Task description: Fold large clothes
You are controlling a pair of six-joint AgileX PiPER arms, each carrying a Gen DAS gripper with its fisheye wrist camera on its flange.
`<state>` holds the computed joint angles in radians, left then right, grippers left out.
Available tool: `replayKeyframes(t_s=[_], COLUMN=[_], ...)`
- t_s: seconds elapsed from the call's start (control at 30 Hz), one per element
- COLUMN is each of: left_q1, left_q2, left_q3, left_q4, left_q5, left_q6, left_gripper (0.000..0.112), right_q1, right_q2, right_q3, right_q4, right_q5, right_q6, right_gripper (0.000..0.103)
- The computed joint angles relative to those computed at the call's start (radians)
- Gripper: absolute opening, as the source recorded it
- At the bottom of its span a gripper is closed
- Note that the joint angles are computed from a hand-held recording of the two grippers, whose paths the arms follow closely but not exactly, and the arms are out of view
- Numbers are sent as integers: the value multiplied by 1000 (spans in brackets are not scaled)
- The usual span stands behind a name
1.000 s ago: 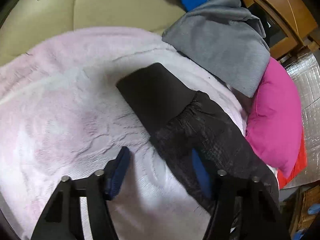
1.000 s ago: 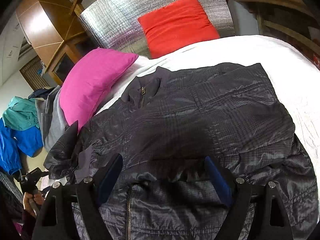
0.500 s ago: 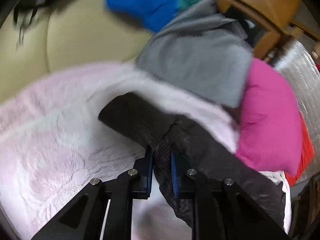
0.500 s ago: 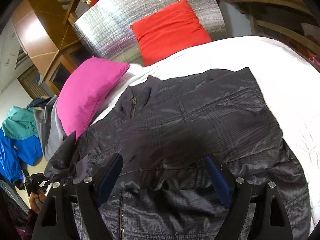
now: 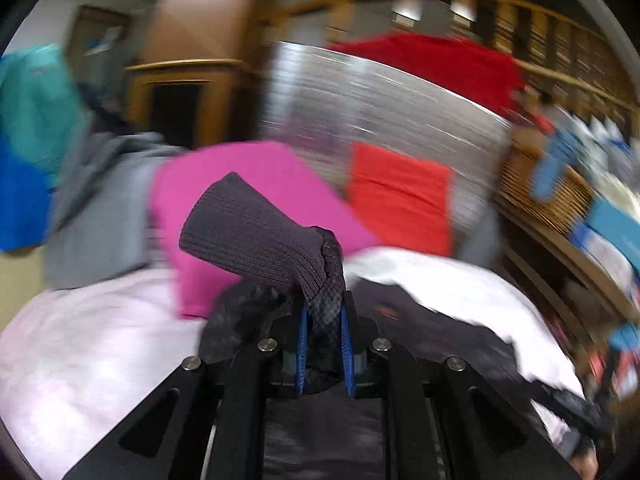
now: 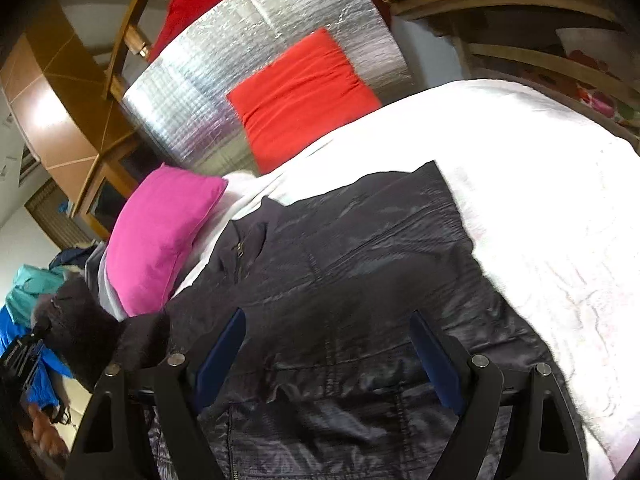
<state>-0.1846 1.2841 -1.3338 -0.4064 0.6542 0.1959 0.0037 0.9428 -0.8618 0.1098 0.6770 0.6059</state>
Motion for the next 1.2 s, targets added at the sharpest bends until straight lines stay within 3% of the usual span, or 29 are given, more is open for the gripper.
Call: replayKeyframes(t_s=[0.13, 0.2, 0.27, 0.33, 0.4, 0.47, 0.6, 0.73, 0.87, 1.0, 1.1, 1.13, 1.17, 1.2], left_q1=[-210, -269, -290, -247, -148, -71, 54, 122, 100, 100, 67, 59, 50, 44], left_q2=[40, 88, 97, 87, 50, 42, 94, 190, 279, 287, 306, 310, 315, 314], left_q3=[6, -20, -30, -26, -4, -8, -37, -73, -108, -62, -47, -43, -44, -42], left_q4=[53, 19, 5, -60, -185, -228, -63, 81, 321, 320, 353, 360, 365, 368], left_q5=[14, 71, 121, 118, 130, 139, 130, 169, 224, 248, 258, 260, 269, 270], left_q6=[-53, -12, -9, 48, 155, 163, -4, -142, -296, -233, -255, -257, -260, -264], left_gripper=[17, 27, 64, 74, 75, 79, 79, 79, 79, 79, 79, 79, 79, 79], right_q1=[-102, -163, -249, -316, -384, -429, -446, -387, -470, -508, -489, -480, -433, -367], right_q2=[-20, -23, -21, -16, -5, 18, 95, 136, 156, 219, 223, 225, 226, 220], right_q3=[4, 6, 10, 11, 17, 18, 27, 12, -23, -71, -67, -63, -69, -78], right_q4=[91, 167, 295, 404, 543, 669, 843, 733, 694, 673, 678, 683, 651, 580], right_q5=[20, 33, 55, 82, 114, 161, 244, 220, 300, 447, 468, 474, 467, 436], right_q6=[-97, -171, -290, -395, -527, -644, -777, -653, -673, -781, -818, -829, -807, -759], right_gripper=[87, 87, 87, 87, 87, 87, 87, 87, 87, 86, 86, 85, 75, 53])
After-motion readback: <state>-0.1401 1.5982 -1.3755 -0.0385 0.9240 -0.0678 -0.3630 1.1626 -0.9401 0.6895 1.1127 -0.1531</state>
